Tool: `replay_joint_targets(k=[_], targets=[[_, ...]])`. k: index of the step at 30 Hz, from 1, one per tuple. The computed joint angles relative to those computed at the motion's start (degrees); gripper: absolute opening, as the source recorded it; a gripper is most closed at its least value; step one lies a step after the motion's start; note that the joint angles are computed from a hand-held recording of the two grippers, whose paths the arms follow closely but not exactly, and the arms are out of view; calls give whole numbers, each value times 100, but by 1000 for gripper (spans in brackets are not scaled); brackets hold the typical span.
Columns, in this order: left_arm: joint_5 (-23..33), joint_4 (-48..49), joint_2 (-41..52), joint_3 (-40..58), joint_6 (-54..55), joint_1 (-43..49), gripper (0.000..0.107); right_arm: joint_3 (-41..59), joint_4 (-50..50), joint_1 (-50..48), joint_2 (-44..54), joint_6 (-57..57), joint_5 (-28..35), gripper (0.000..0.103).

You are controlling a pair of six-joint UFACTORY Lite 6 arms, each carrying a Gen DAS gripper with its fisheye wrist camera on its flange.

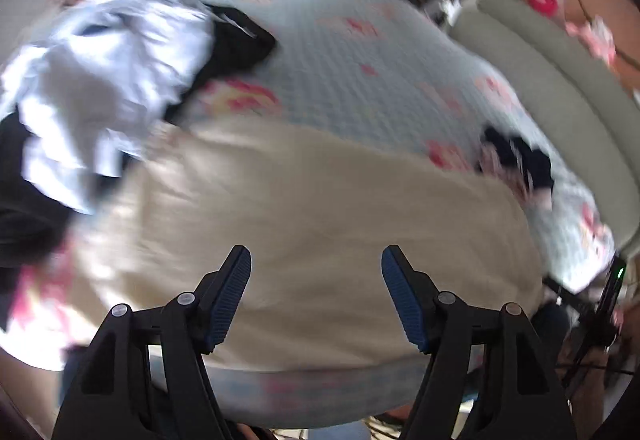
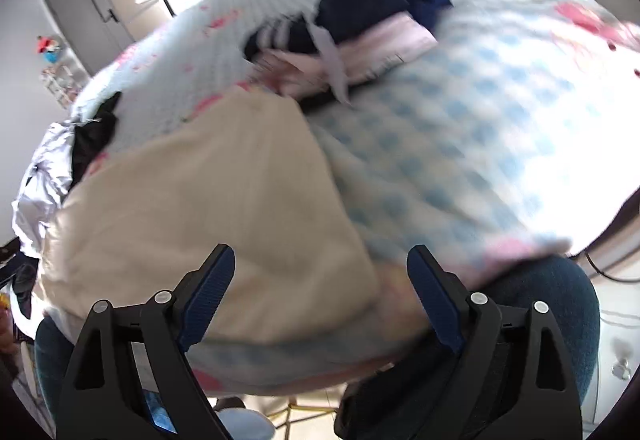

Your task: Fold clothes

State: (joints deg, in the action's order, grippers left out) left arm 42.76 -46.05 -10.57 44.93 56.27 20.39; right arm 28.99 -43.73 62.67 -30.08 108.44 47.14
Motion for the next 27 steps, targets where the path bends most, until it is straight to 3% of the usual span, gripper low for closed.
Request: replay_joint_targets(k=[4,9,11,13,14,16,18,20,22,24,27], targets=[[-129,-153,44,-459,-548,-1185,70,435,-117,-27,588,-46,-444,90],[-940,1106,-128,-939,-1940,-2520,70,535,-426,453,1327,755,-1037,91],[-774,1028,-50,-1013,-1746,-2155,70,585,12,329,1749,393,-919,88],[-530,852,21,-1036,-1360,-1502,70,174,92,247,1376,324,-910,78],[-470,866,65,-1031,-1268,-1200,70,-85,49,203,1038,390,-983,78],[-220,609,81,-1004,-865,-616,70,-259,209,151,654,415,-696,85],[149,208,50,-964,-401,-89,70,-79,666,106,729,100,101,88],[314,-106,-159,-1060,-224,-98,71,-326,697,60,131,131,193,88],[439,-390,-346,-1153,-103,-156,72,-882,707,-145,-918,281,-469,88],[108,-478,-217,-1193,-324,-733,72,-1340,947,-513,-1531,164,-1447,88],[-60,-1244,53,-1164,-139,-1439,72,-1526,732,-588,-1147,581,-2420,93]])
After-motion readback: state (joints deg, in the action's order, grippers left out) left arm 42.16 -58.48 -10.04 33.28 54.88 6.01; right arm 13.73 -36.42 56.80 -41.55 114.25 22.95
